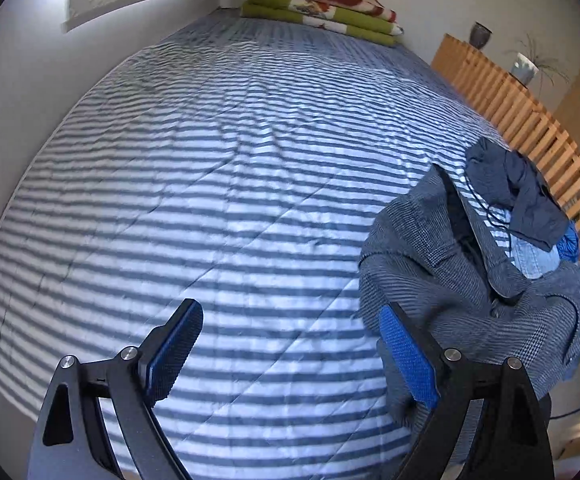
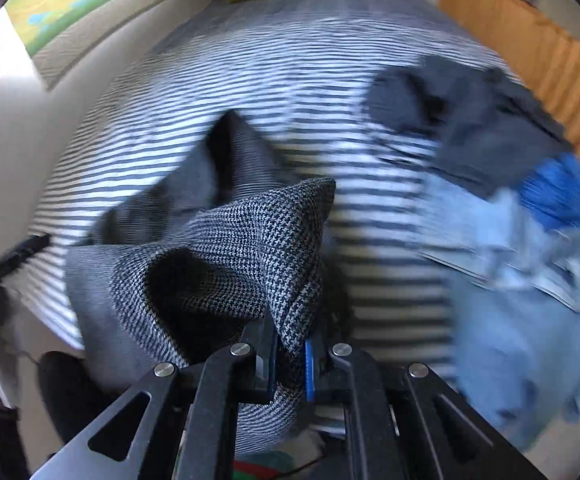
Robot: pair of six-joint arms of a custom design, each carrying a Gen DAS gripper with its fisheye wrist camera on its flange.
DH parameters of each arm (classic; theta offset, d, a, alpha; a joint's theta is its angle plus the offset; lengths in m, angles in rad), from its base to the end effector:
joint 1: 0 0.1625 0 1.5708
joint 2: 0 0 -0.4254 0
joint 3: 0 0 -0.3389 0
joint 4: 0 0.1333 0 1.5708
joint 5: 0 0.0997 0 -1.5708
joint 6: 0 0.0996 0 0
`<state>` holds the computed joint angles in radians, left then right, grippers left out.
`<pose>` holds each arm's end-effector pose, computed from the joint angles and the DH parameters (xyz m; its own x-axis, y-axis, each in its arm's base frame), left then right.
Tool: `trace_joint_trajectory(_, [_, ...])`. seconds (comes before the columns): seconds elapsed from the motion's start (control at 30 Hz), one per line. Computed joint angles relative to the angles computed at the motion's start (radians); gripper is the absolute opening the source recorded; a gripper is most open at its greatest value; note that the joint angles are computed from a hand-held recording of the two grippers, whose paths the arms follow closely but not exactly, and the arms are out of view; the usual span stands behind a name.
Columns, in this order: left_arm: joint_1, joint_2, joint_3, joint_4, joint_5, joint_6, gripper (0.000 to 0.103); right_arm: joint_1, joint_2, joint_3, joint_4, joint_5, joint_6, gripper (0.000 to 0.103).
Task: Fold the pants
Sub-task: 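Lower the grey houndstooth shorts onto the open bed with the right gripper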
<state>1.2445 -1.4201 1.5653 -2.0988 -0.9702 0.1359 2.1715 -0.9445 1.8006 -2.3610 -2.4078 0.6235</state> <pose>0.0121 -0.5556 0.4951 -0.8010 0.1829 -0.5700 0.4096 0.8618 -0.2991 0.3692 -0.4338 0.1781 -0.7554 0.1406 0.6400 -0.1514 0.9128 -0.3792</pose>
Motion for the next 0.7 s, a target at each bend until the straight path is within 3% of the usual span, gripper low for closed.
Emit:
trace_joint_trajectory(0.1, [-0.031, 0.078, -0.035, 0.014, -0.023, 0.004, 0.092, -0.034, -0.069, 0.075, 0.017, 0.009, 0.054, 0.009])
trace_joint_trajectory(0.23, [-0.066, 0.204, -0.098, 0.034, -0.051, 0.032, 0.092, -0.062, -0.091, 0.120, -0.022, 0.050, 0.013, 0.012])
trace_joint_trajectory(0.3, [-0.073, 0.277, -0.146, 0.061, -0.049, 0.037, 0.093, -0.060, -0.101, 0.121, -0.004, 0.059, 0.015, 0.019])
trace_joint_trajectory(0.4, [-0.074, 0.378, -0.197, 0.062, 0.012, 0.058, 0.093, -0.066, -0.125, 0.139, -0.056, 0.085, -0.005, 0.051])
trace_joint_trajectory(0.53, [-0.050, 0.479, -0.290, 0.153, -0.036, 0.034, 0.091, -0.064, -0.118, 0.125, -0.122, 0.100, -0.032, 0.065])
trace_joint_trajectory(0.57, [-0.046, 0.490, -0.298, 0.163, -0.049, 0.033, 0.082, -0.064, -0.104, 0.112, -0.109, 0.095, -0.031, 0.071])
trace_joint_trajectory(0.7, [-0.049, 0.497, -0.281, 0.131, -0.045, 0.040, 0.056, -0.103, -0.028, 0.062, -0.055, 0.100, -0.035, 0.069])
